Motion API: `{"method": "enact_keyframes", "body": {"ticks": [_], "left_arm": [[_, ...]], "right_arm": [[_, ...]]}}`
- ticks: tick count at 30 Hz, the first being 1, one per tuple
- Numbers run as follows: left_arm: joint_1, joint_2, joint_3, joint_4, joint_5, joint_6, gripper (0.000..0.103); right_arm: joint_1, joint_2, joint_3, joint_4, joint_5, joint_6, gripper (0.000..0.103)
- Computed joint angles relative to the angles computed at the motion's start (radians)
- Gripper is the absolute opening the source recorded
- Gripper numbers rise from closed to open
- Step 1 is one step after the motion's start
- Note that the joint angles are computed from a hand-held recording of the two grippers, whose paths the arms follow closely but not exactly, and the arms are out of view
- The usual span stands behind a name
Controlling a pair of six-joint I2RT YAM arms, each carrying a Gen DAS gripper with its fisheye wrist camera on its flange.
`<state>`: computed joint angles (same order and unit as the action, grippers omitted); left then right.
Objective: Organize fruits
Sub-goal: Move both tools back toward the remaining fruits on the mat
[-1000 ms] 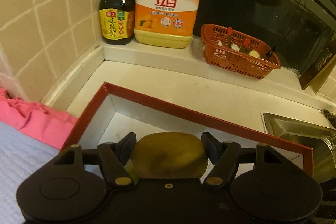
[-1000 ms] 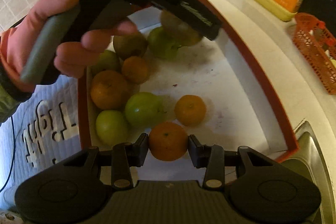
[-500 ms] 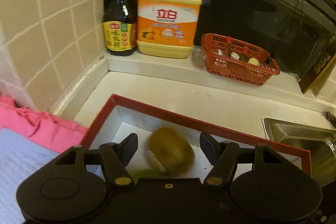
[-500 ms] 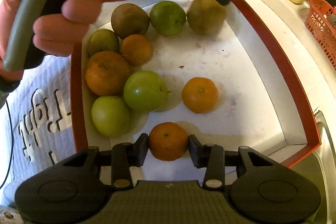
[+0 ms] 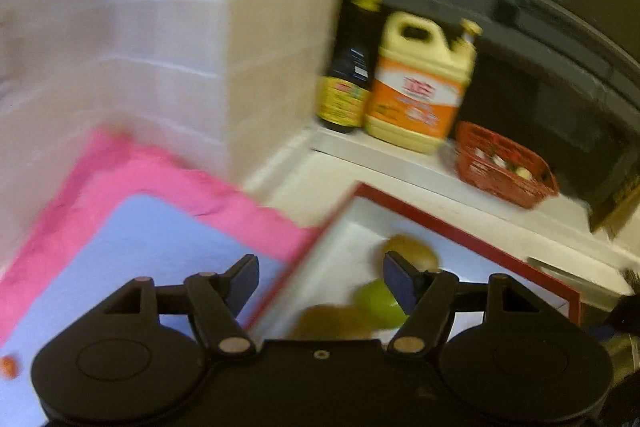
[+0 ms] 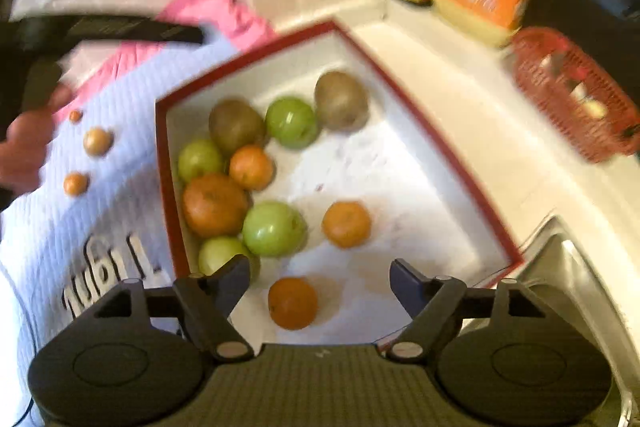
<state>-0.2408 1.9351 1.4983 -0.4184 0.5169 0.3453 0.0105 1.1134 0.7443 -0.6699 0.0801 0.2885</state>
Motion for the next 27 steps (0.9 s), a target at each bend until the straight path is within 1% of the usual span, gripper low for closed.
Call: {"method": "enact_keyframes", "body": {"ticks": [1,2,4,8,11,14,18,23,27], "left_arm": [[0.043,-0.029,-0.016,-0.002,0.010,0.012,0.083],[0.084,-0.052,-0.026,-0.005,0.019,0.025,0.087],[0.171,-0.092,-0.037,-0.014,0.038,0.045,0.088],[0.344,-0.128,-0.023,-0.051,0.078,0.050,0.089],[0.459,-0.130,-0.012,-0.067,0.087,0.048,0.089],[0.555,-0.112,0.008,-0.089,0.088,0.057,0.090],[0.662,-0.077,0.029,-0.100,0.078,0.070,0.090],[0.735,0.008,0.087,-0.110,0.045,0.061,0.090],[0.755,0.086,0.134,-0.089,0.008,0.049,0.090]], "right_arm": [[0.018,-0.018,0.007,-0.011,0.023,0.010,0.079],[0.031,-0.029,0.016,-0.016,0.039,0.015,0.079],[0.072,-0.050,0.035,-0.023,0.070,0.037,0.080],[0.148,-0.012,0.090,0.032,0.096,0.076,0.081],[0.184,0.072,0.131,0.106,0.079,0.096,0.082],[0.249,0.182,0.197,0.153,0.090,0.130,0.081],[0.289,0.308,0.284,0.209,0.047,0.141,0.081],[0.347,0.461,0.423,0.233,0.010,0.156,0.080],[0.368,0.592,0.547,0.240,-0.033,0.165,0.078]]}}
